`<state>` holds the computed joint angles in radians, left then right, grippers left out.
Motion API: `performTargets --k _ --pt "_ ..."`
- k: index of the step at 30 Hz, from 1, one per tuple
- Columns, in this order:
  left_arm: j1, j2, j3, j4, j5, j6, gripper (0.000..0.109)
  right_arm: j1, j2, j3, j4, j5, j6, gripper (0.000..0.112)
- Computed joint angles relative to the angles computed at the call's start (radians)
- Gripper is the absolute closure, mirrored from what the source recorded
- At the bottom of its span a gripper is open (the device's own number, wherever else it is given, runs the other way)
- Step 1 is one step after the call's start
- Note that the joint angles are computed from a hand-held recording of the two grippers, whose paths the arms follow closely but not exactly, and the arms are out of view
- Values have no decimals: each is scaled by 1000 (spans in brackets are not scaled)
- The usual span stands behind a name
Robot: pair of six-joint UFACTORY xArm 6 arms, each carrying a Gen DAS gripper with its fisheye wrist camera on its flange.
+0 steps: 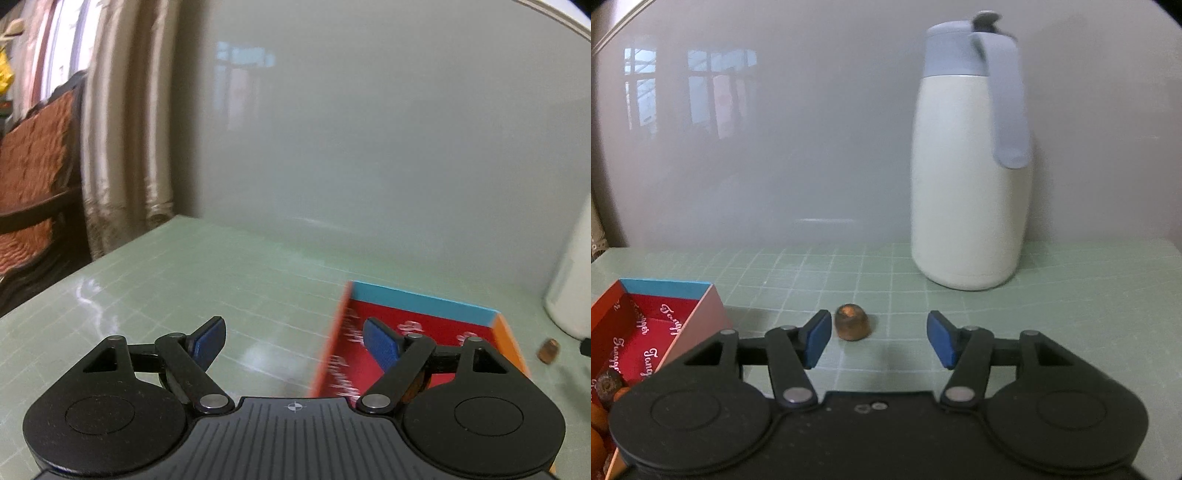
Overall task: Organize fruits
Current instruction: 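Reach the right tool to the brown nut-like fruit and close, then carry the brown fruit with the right tool into the box, release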
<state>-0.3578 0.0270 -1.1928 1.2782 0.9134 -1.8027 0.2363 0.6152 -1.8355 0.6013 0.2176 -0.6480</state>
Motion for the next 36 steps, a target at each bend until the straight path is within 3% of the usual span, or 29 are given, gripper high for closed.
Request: performTargets --k 10,21,22,25,31,36 --pt "71 -68 87 -30 16 -5 27 14 147 -186 -285 73 247 59" --pt "139 -61 115 -109 -11 45 27 9 234 -296 -427 131 377 65" --pt "139 -61 114 -112 -13 50 27 9 243 -309 -427 141 380 65" --pt "132 -64 113 -108 -6 50 27 9 244 -310 -401 138 351 84" --pt "135 -67 117 -112 -8 47 27 13 193 -239 -393 113 327 84" --pt "131 -81 121 -113 -1 55 27 31 97 -127 -261 66 196 84"
